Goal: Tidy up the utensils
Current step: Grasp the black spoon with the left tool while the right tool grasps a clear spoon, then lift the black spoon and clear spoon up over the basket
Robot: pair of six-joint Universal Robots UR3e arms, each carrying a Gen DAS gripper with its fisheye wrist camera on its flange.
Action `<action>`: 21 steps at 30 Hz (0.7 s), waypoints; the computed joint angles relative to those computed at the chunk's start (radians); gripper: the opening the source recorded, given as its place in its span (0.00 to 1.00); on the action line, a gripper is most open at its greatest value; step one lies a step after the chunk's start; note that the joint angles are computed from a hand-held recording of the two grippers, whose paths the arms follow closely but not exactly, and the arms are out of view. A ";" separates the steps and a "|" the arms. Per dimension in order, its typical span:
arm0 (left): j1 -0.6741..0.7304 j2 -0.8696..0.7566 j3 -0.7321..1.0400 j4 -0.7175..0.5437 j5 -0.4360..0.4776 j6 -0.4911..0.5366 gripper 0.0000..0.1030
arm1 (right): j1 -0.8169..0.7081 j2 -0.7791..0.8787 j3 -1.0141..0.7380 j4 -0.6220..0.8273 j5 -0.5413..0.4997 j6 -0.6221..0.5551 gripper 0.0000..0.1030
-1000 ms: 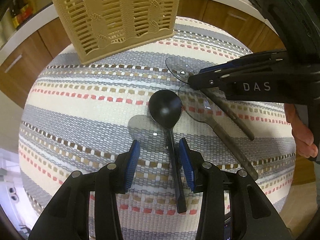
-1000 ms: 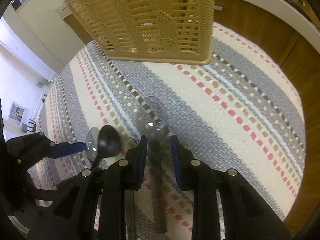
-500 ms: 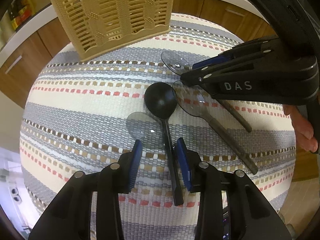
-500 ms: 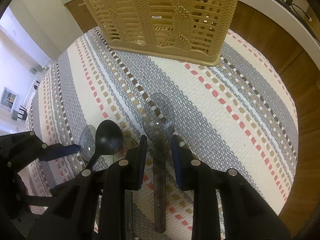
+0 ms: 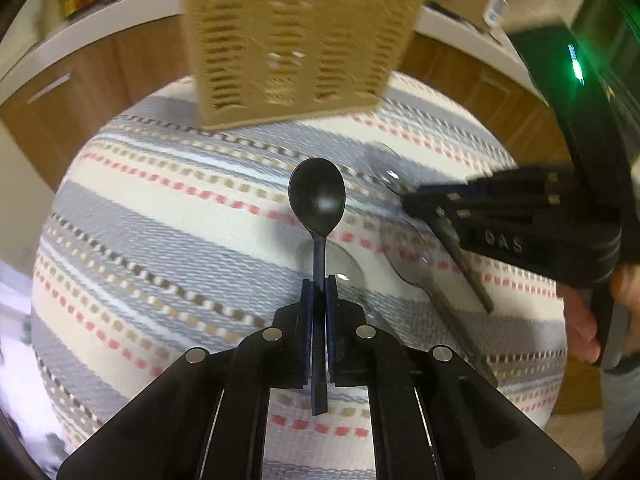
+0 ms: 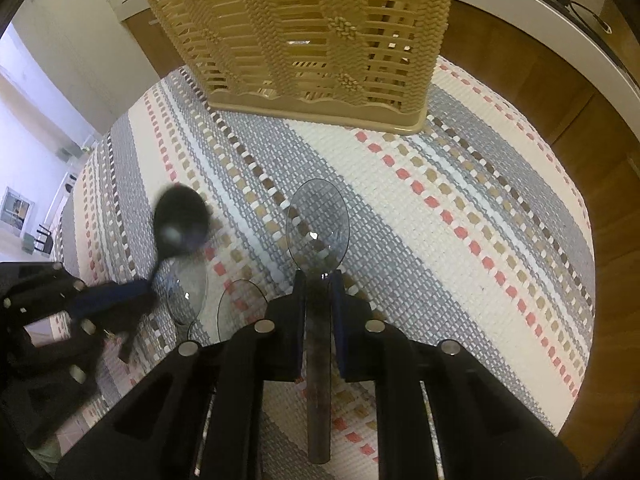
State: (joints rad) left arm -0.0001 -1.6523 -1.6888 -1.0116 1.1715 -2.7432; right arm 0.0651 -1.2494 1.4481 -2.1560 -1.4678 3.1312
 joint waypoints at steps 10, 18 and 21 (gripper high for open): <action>0.134 -0.041 0.034 -0.013 -0.023 -0.064 0.04 | -0.028 -0.038 0.014 -0.005 -0.087 0.009 0.10; 0.191 -0.078 0.067 -0.069 -0.051 -0.031 0.11 | -0.058 -0.041 0.011 0.025 -0.073 -0.018 0.11; 0.191 -0.096 0.094 -0.081 -0.051 -0.022 0.17 | -0.073 -0.044 -0.003 0.052 -0.038 -0.034 0.21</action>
